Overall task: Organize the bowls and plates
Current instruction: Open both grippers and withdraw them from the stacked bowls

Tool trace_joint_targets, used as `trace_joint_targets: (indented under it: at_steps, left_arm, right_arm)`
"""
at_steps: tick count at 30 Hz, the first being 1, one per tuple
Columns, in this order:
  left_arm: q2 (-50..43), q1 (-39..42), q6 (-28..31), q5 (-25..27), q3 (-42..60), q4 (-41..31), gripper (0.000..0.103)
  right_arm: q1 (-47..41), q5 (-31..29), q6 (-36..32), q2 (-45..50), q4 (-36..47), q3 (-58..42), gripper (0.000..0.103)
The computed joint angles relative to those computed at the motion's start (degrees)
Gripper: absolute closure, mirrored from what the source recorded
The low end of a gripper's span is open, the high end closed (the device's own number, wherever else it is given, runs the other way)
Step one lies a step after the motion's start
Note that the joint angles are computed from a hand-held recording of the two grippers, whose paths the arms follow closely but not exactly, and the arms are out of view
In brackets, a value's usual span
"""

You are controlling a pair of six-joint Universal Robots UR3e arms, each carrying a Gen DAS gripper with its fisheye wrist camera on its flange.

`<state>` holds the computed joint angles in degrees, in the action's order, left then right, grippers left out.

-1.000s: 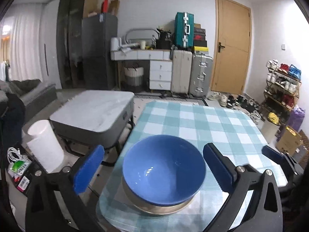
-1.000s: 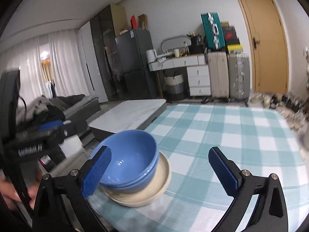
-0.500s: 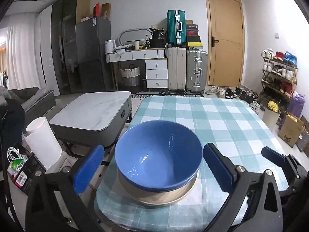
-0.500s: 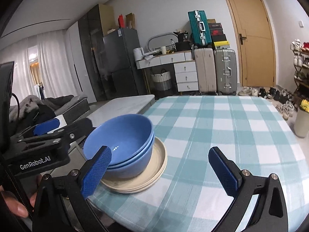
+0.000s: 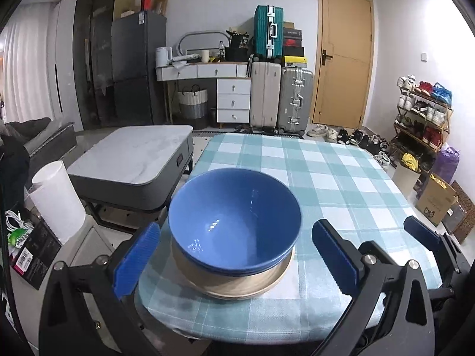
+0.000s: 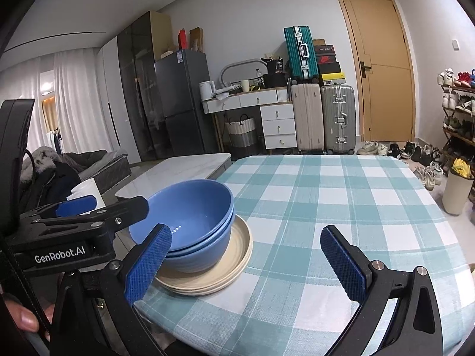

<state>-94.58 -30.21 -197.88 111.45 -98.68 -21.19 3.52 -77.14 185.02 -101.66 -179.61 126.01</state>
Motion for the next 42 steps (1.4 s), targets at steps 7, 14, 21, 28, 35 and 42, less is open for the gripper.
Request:
trace_joint_targets:
  at_steps: [7,14,21,28,35,42]
  left_arm:
    - [1.3,-0.6,-0.6,0.4,-1.3,0.4,0.000]
    - [2.7,0.0,-1.8,-0.8,-1.4,-1.4,0.000]
    - [1.6,-1.3,-1.8,2.3,-0.1,-1.8,0.000]
    - [1.0,-3.2,0.4,6.0,0.1,0.0,0.000]
    - [1.5,-1.8,0.2,3.3,-0.5,0.0,0.000]
    - [0.7,-2.1,1.1,3.9,-1.0,2.0,0.000]
  right_arm:
    - [0.4,-1.1,-0.1,-0.6,-1.2,0.7,0.001]
    - [0.7,-1.8,0.2,-1.6,-3.1,2.0,0.001]
    - [0.1,-1.3,0.3,-2.4,-2.7,2.6,0.001]
    - [-1.9,0.3,1.3,-4.1,-1.5,3.4,0.001]
    - [-3.2,1.7,1.7,-4.4,-0.4,3.6,0.001]
    - [-3.4,1.7,1.5,-4.5,0.1,3.6,0.001]
